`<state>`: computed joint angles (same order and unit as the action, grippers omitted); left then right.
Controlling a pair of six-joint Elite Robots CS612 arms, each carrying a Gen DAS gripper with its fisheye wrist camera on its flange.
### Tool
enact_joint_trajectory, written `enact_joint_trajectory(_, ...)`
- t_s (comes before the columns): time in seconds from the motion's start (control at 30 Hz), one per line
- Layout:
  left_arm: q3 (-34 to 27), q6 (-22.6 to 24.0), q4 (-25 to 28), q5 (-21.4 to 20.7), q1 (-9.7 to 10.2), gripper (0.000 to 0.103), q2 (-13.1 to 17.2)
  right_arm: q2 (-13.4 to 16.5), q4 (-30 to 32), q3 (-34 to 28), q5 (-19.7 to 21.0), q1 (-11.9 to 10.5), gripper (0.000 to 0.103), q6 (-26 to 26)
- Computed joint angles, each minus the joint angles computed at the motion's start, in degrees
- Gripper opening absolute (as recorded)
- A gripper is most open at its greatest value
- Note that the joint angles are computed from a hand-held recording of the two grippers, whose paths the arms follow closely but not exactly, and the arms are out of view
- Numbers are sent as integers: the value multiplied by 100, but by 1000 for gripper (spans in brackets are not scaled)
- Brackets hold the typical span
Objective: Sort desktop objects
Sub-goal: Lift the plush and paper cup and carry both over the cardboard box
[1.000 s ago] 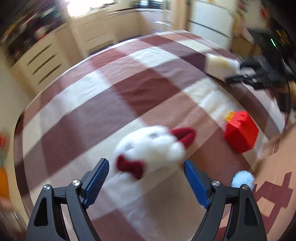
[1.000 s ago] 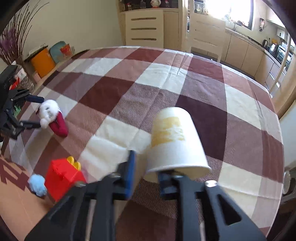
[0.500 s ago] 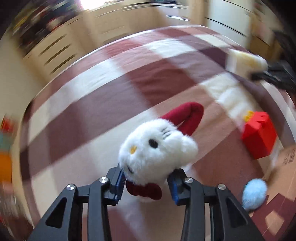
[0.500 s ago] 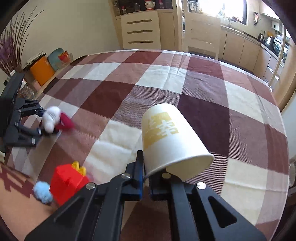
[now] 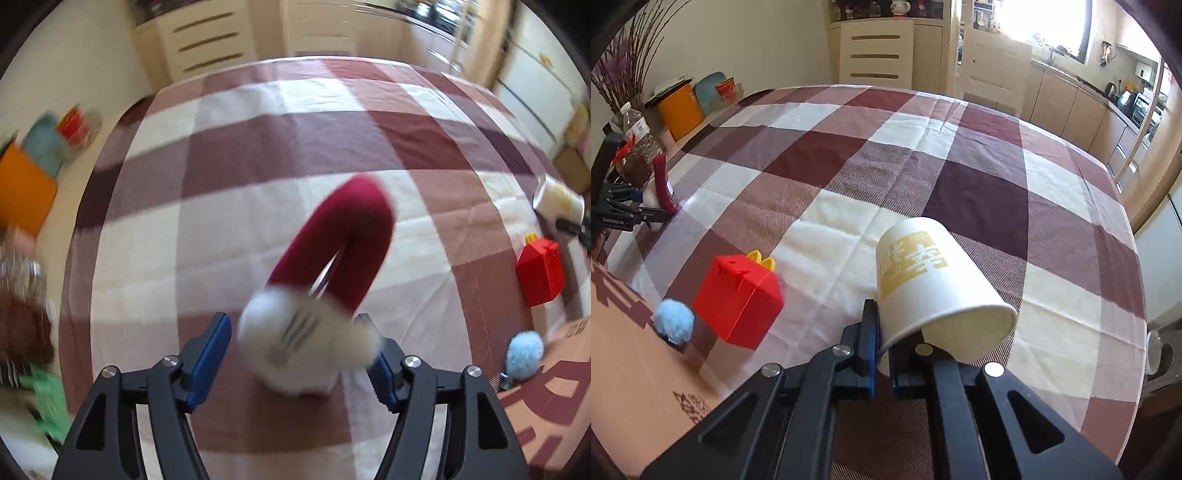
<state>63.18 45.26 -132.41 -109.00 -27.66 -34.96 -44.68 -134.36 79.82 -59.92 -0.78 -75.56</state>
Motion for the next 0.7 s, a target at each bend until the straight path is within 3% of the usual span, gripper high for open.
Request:
enact_joint_trajectory(0.07,59,146,-113,54,-76,70,-3,28,-63,-14,-44,23,6,88)
enact_joint_trajectory(0.13,75,73,-200,92,-115,64,26,60,8,-67,-143,49,6,160)
enact_joint_trajectory(0.17,18,-53,-100,-8,-98,48,47,64,31,-78,-159,50,6,185)
enact_joint_trajectory(0.23,-139,-436,199,-36,-67,43,98,45,115,-84,-150,36,6,209)
enact_joint_trajectory(0.4,-318,-1124,722,-159,141,42,120,-79,325,-52,-116,-59,6,284)
enact_joint_trajectory(0.7,386,-1847,393,355,530,41,-368,-465,354,254,-316,-452,6,748)
